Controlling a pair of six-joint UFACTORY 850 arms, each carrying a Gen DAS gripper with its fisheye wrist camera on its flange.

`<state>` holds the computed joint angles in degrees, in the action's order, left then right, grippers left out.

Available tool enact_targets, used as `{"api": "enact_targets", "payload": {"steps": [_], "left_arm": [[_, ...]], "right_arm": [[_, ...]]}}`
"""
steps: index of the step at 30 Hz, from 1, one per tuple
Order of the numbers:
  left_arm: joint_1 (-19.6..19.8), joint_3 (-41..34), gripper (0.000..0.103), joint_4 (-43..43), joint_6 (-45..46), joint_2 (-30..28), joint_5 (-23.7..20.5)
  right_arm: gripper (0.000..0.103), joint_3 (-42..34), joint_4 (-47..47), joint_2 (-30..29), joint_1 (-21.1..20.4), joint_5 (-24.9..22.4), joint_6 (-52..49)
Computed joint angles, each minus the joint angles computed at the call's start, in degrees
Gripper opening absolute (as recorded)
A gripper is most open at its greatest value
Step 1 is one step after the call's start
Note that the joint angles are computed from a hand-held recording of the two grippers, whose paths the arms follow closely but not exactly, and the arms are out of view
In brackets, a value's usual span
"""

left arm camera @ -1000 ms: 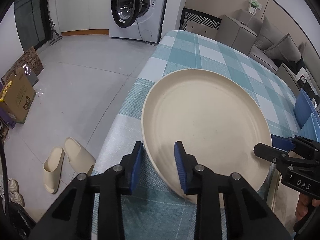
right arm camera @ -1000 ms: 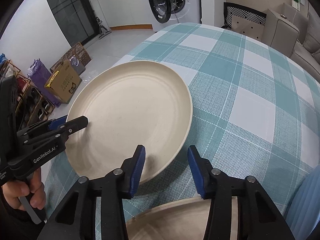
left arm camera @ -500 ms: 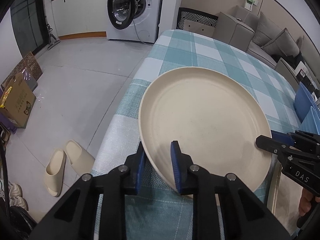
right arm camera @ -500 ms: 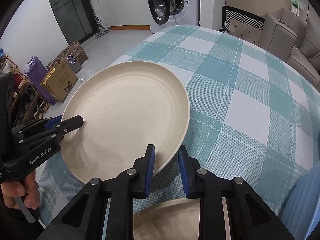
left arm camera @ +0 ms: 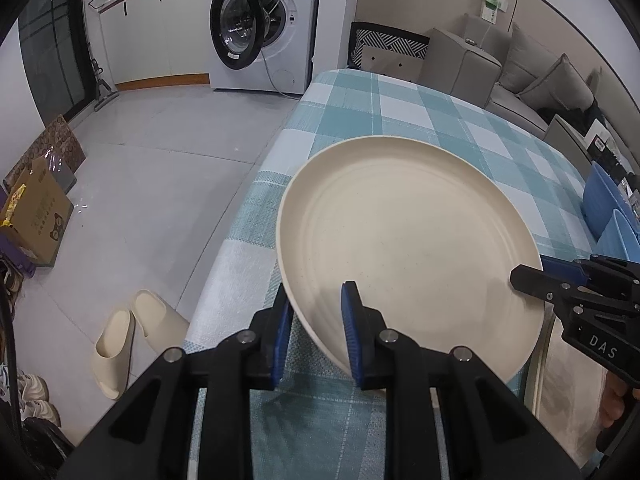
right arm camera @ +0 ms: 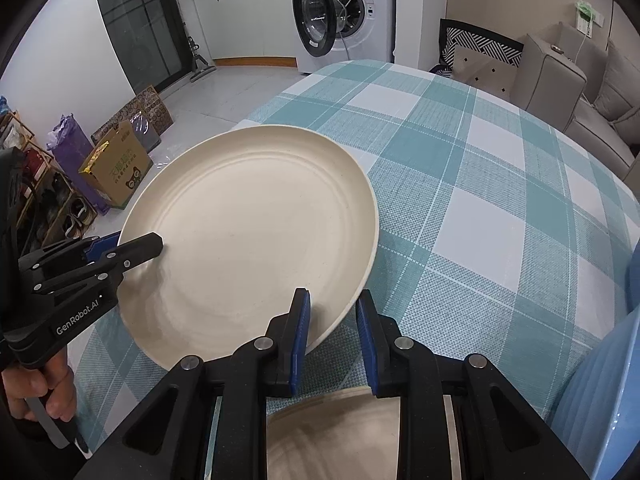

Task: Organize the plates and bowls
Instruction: 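Lift the cream plate with both grippers and carry it over the plate stack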

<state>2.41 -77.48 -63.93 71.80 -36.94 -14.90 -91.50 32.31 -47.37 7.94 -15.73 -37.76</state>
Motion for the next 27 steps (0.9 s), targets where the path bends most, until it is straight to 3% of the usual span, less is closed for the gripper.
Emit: {"api": "enact_targets", "payload": {"steps": [10, 18, 27], "left_arm": [[-0.7, 2.4, 0.022, -7.2, 8.0, 2.6, 0.5], [-1.3, 4.4, 0.023, -13.1, 14.9, 4.7, 0.5], [-2.1, 5.8, 0.023, -14.5, 17.5, 6.1, -0.4]], "right_arm": [[0.024, 3.6, 5.5, 3.2, -0.8, 1.8, -5.2], [0.024, 7.5, 15.3, 6.3, -2.0, 2.4, -14.4], [0.024, 10.7, 22.3, 8.8, -3.3, 2.9, -22.3]]}}
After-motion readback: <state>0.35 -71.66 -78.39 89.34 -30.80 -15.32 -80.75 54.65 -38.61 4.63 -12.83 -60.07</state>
